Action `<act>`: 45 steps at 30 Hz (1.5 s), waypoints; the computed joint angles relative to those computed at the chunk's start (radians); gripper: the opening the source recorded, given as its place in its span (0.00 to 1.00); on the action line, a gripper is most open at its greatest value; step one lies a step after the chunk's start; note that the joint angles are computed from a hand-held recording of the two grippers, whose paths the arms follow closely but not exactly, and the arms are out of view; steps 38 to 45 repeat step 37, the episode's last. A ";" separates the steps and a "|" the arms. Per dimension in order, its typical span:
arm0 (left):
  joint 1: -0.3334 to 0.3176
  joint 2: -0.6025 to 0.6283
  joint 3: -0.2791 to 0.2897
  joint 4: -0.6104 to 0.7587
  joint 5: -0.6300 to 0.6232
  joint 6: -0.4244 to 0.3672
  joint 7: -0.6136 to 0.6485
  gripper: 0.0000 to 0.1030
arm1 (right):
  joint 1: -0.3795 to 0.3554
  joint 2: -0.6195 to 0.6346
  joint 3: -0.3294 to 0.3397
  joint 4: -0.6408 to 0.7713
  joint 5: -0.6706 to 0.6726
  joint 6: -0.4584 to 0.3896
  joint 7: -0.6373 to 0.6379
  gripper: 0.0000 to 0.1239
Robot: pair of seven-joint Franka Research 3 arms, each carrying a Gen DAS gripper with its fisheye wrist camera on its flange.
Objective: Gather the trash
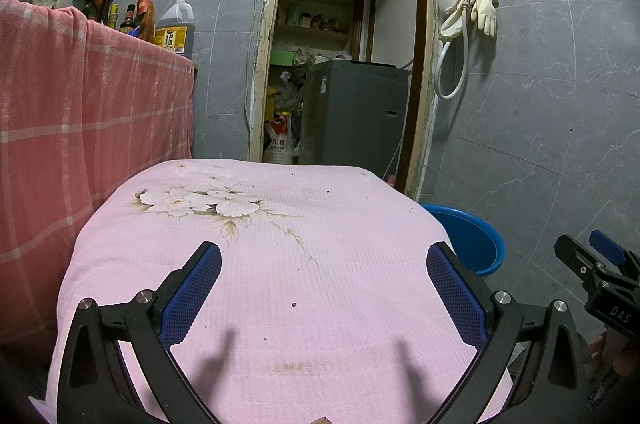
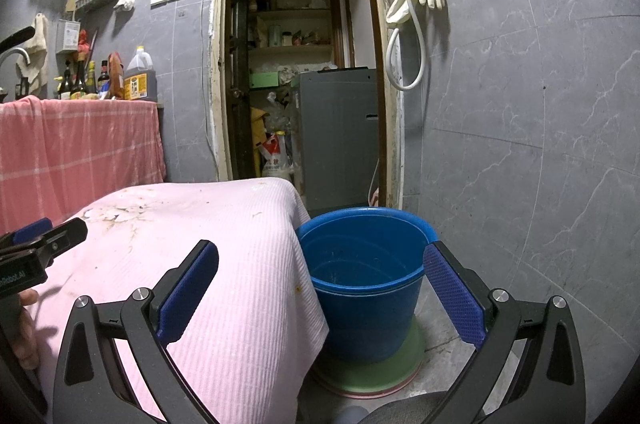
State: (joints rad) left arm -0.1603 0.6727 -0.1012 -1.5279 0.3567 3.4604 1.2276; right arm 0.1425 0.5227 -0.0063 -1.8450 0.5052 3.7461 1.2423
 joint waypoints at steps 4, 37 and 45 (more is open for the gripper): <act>0.001 0.000 -0.001 0.000 -0.001 0.000 0.000 0.98 | 0.001 -0.003 0.000 -0.002 0.000 0.001 0.001 0.83; -0.069 -0.006 0.070 -0.006 -0.085 -0.014 0.044 0.98 | 0.008 -0.001 -0.001 0.002 0.010 0.002 -0.006 0.83; -0.069 -0.006 0.070 -0.006 -0.085 -0.014 0.044 0.98 | 0.008 -0.001 -0.001 0.002 0.010 0.002 -0.006 0.83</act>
